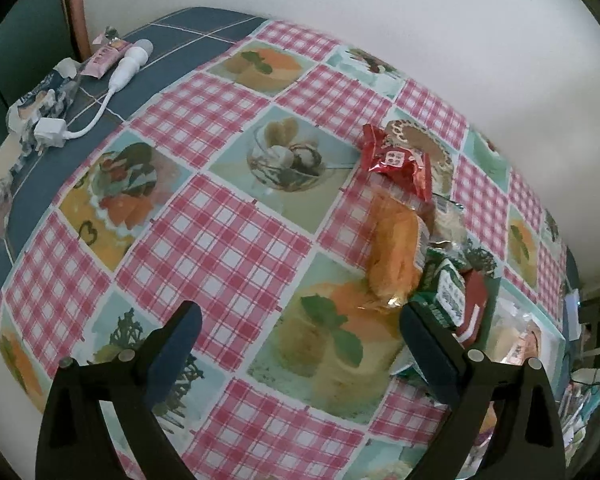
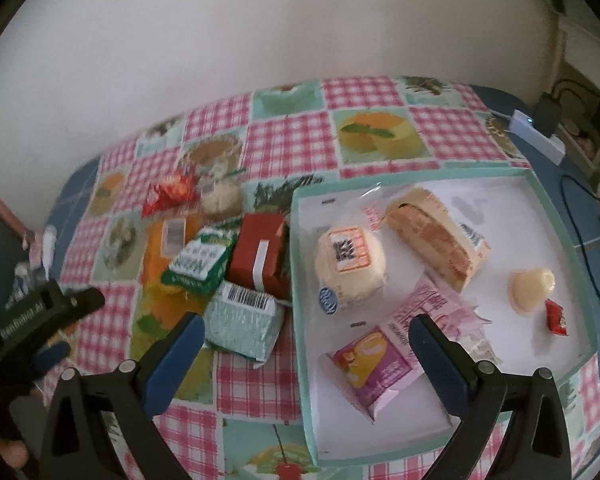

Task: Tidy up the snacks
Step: 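Move both tools back toward the remaining snacks on the tablecloth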

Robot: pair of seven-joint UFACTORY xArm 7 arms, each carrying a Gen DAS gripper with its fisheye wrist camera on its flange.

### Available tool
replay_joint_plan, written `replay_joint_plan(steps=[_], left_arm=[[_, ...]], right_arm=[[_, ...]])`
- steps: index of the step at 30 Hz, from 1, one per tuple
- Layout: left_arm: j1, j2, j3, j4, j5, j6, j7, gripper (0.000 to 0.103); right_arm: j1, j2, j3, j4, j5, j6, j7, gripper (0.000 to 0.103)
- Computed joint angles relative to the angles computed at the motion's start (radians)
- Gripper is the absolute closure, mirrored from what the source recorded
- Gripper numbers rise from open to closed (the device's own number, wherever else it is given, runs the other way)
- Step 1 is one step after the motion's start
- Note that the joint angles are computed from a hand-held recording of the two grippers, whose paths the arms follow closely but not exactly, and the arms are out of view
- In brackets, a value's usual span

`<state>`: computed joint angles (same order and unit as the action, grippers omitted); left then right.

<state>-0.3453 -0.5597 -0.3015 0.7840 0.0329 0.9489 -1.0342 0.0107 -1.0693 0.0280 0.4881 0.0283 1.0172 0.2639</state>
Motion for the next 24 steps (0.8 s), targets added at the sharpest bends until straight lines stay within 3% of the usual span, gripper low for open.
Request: replay_joint_plan(steps=[12,20,24], left_arm=[[-0.018,0.09,0.016,0.013,-0.01,0.048,0.06,0.004],[0.005,0.062,0.021,-0.011,0.013,0.069,0.009,0.004],[0.018,0.032,0.034,-0.031,0.013,0.065,-0.001,0.004]], right_arm=[[0.09,0.055,0.053,-0.024,0.012,-0.074,-0.028,0.0],[0.116,0.104,0.071,-0.028,0.035,-0.112,0.026,0.0],[0.128,0.13,0.07,-0.028,0.044,-0.13,0.052,0.006]])
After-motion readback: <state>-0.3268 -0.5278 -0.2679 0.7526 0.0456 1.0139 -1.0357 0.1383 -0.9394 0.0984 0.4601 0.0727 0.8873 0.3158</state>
